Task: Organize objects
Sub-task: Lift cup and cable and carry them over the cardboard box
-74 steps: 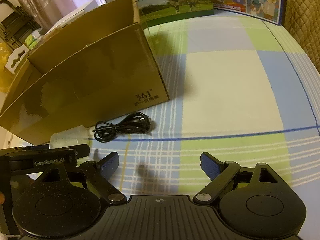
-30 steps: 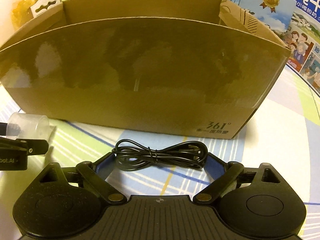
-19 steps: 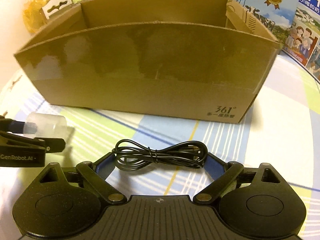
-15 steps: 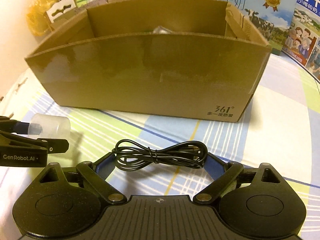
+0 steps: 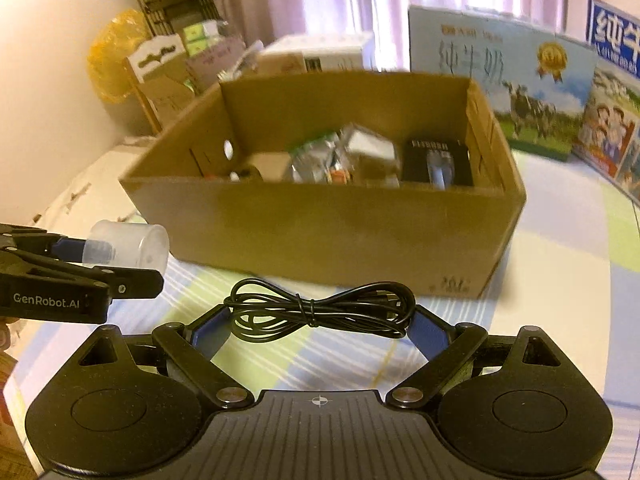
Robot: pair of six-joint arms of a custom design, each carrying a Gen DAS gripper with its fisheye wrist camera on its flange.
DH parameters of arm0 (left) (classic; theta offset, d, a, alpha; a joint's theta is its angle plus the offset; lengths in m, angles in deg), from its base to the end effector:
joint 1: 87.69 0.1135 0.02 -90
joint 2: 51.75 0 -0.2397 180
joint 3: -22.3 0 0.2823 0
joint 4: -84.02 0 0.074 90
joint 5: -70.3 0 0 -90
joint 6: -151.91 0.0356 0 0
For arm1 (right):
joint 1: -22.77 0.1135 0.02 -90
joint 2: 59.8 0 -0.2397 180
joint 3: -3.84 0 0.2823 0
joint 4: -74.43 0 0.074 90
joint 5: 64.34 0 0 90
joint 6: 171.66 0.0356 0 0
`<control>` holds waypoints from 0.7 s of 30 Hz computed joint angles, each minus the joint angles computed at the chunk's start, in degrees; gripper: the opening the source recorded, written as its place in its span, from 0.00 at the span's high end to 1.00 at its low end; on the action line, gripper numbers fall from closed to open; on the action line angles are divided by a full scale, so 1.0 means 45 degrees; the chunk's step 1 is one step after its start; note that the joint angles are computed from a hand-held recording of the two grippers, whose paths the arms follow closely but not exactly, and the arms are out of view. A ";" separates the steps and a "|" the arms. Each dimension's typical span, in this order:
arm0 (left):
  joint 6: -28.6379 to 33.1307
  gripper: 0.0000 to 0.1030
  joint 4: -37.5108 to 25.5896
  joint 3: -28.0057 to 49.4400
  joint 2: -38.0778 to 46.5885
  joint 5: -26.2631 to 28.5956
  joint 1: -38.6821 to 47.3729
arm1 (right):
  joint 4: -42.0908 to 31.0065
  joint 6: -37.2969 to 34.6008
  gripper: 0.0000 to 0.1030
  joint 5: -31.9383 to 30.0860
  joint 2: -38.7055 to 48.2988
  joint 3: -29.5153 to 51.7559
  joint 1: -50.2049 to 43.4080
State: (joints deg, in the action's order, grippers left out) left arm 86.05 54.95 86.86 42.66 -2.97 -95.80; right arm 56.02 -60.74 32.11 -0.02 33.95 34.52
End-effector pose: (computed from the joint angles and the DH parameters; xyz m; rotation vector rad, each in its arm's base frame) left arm 0.3342 -0.0580 0.1194 0.8094 2.4237 -0.2728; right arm 0.2140 0.0404 0.0995 0.2441 2.3945 0.1291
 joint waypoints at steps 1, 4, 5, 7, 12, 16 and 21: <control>-0.0027 0.32 -0.0063 0.0008 -0.0166 0.0073 -0.0011 | -0.0052 -0.0100 0.12 -0.0026 -0.0134 0.0064 -0.0038; -0.0059 0.32 -0.0279 0.0125 -0.0593 0.0341 0.0053 | -0.0344 -0.0406 0.12 -0.0259 -0.0713 0.0231 -0.0223; -0.0079 0.32 -0.0359 0.0194 -0.0720 0.0442 0.0066 | -0.0495 -0.0524 0.12 -0.0348 -0.0886 0.0374 -0.0296; -0.0106 0.32 -0.0448 0.0312 -0.0977 0.0679 0.0098 | -0.0605 -0.0767 0.12 -0.0549 -0.1043 0.0622 -0.0470; -0.0252 0.32 -0.0538 0.0862 -0.1255 0.1000 -0.0053 | -0.0249 -0.1395 0.12 -0.0997 -0.0370 0.1477 -0.1261; -0.0449 0.32 -0.0176 0.1526 -0.0795 0.0804 -0.0441 | 0.0141 -0.1684 0.12 -0.1229 0.0918 0.2476 -0.1981; -0.0956 0.32 -0.0188 0.3160 0.0650 0.0480 -0.1005 | -0.0145 -0.2057 0.12 -0.1691 0.3398 0.4341 -0.2899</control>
